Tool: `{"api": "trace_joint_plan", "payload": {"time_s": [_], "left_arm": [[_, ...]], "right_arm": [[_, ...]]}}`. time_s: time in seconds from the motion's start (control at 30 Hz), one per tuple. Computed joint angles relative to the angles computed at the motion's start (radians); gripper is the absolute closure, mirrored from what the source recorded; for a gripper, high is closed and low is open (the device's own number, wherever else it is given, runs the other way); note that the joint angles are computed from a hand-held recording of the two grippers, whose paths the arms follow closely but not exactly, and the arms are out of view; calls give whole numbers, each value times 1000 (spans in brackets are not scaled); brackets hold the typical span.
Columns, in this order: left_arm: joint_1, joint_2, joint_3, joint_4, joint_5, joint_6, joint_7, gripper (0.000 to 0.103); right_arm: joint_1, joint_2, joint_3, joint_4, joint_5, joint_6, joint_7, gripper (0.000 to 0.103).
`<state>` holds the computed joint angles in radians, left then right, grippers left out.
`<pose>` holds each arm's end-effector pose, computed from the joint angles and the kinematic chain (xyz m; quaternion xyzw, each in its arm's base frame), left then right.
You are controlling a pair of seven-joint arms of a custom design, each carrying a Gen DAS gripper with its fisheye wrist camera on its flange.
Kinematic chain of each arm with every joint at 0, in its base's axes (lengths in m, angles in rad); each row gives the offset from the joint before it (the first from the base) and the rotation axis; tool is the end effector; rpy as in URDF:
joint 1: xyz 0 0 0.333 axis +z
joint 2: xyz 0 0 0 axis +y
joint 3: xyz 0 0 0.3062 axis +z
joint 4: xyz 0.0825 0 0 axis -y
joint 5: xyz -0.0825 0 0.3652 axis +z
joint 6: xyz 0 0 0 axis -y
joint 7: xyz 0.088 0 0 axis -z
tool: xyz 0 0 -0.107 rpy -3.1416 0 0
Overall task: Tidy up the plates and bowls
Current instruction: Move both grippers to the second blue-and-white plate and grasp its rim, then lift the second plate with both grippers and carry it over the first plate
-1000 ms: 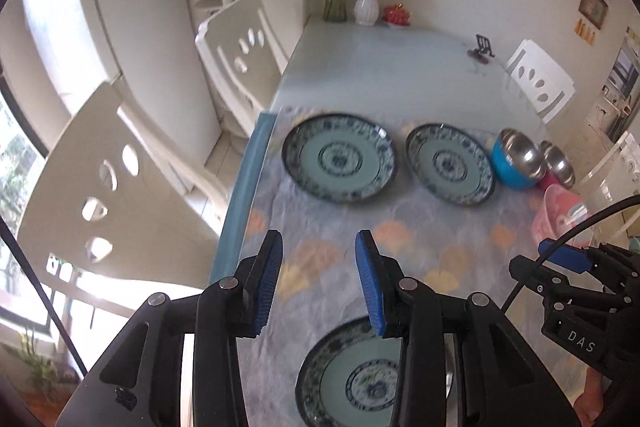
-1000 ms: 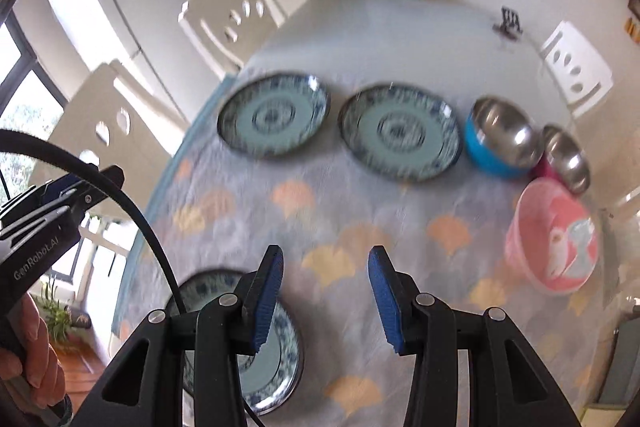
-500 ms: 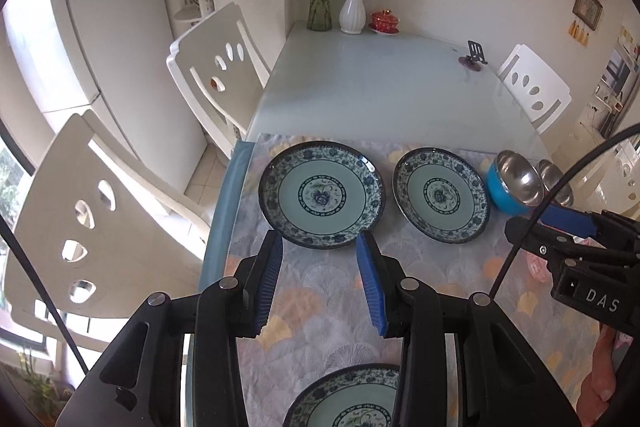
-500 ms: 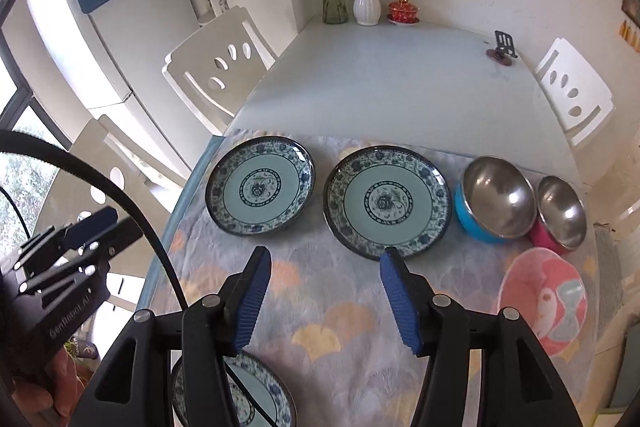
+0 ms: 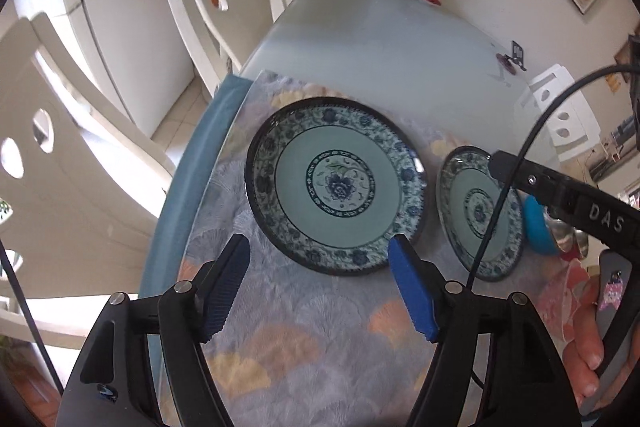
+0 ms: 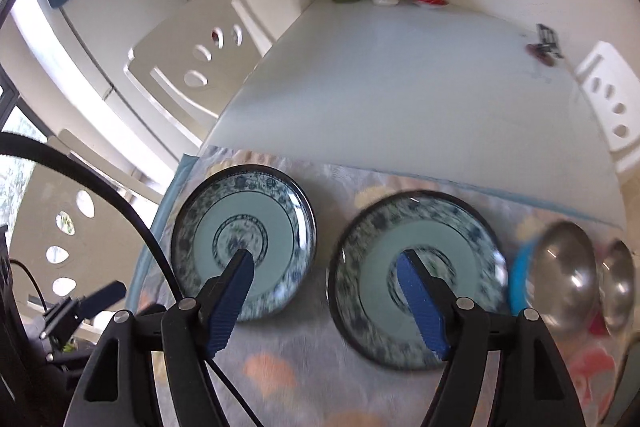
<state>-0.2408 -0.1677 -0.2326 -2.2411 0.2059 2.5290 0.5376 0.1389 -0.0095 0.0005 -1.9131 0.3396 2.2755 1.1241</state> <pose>0.4570 -0.2412 0.4850 -0.8123 0.5313 -0.2178 0.1024 0.5663 0.0877 0.5322 -0.8140 0.5317 -0.0604 0.2260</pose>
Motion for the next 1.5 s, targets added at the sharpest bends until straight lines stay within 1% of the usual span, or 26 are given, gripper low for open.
{"api": "trace_joint_plan", "payload": {"time_s": [0.07, 0.13, 0.27, 0.37, 0.4, 0.47, 0.53, 0.57, 0.63, 0.67, 0.7, 0.77, 0.8, 0.93, 1.0, 1.07, 1.13, 1.2, 1.3, 1.37, 1.5], "left_arm": [[1, 24, 10, -5, -33, 23, 3, 42], [6, 43, 18, -18, -66, 47, -7, 43], [23, 48, 19, -62, -60, 89, -73, 45], [20, 52, 31, -89, -113, 134, -55, 47], [20, 55, 33, -93, -127, 150, -47, 48], [28, 58, 26, -95, -96, 165, -67, 48], [36, 67, 23, -86, -62, 164, -87, 52], [40, 75, 23, -81, -52, 166, -95, 56], [42, 81, 26, -80, -50, 182, -100, 56], [43, 87, 28, -75, -50, 182, -94, 56], [44, 89, 26, -71, -40, 177, -96, 59], [44, 95, 27, -67, -39, 183, -88, 64], [45, 99, 26, -62, -30, 176, -93, 65], [49, 98, 25, -68, -2, 190, -123, 65], [48, 88, 33, -80, -37, 197, -106, 65], [52, 75, 37, -83, -52, 196, -104, 65], [56, 51, 35, -90, -41, 186, -117, 65], [55, 19, 32, -96, -41, 161, -121, 65], [52, -38, 27, -120, -42, 150, -141, 65], [50, -85, 19, -139, -32, 142, -159, 65], [31, -176, 2, -159, -14, 93, -170, 65]], "right_arm": [[8, 74, 8, 59, -9, -13, -2, 31], [18, 144, 16, 113, -27, -19, -5, 31], [33, 233, 26, 181, -52, -19, -31, 31], [40, 283, 32, 220, -54, -18, -48, 32], [42, 301, 34, 238, -53, -24, -48, 35], [41, 334, 38, 274, -43, -45, -56, 42], [38, 361, 44, 303, -31, -65, -73, 42], [39, 367, 45, 307, -28, -64, -81, 43], [47, 387, 45, 324, -38, -65, -81, 46], [45, 400, 47, 340, -34, -88, -84, 52], [43, 405, 47, 347, -29, -102, -86, 54], [45, 397, 47, 330, -26, -86, -91, 56], [46, 394, 49, 324, -24, -82, -98, 58], [63, 365, 43, 274, -57, -34, -105, 58], [65, 346, 42, 253, -62, -29, -103, 58], [68, 303, 42, 208, -68, -7, -112, 58], [68, 243, 41, 149, -68, 12, -117, 58], [69, 217, 38, 134, -69, 6, -102, 58], [63, 157, 37, 94, -52, -6, -97, 58], [63, 102, 36, 58, -47, -13, -90, 58], [60, -9, 31, -2, -46, -49, -64, 58]]}}
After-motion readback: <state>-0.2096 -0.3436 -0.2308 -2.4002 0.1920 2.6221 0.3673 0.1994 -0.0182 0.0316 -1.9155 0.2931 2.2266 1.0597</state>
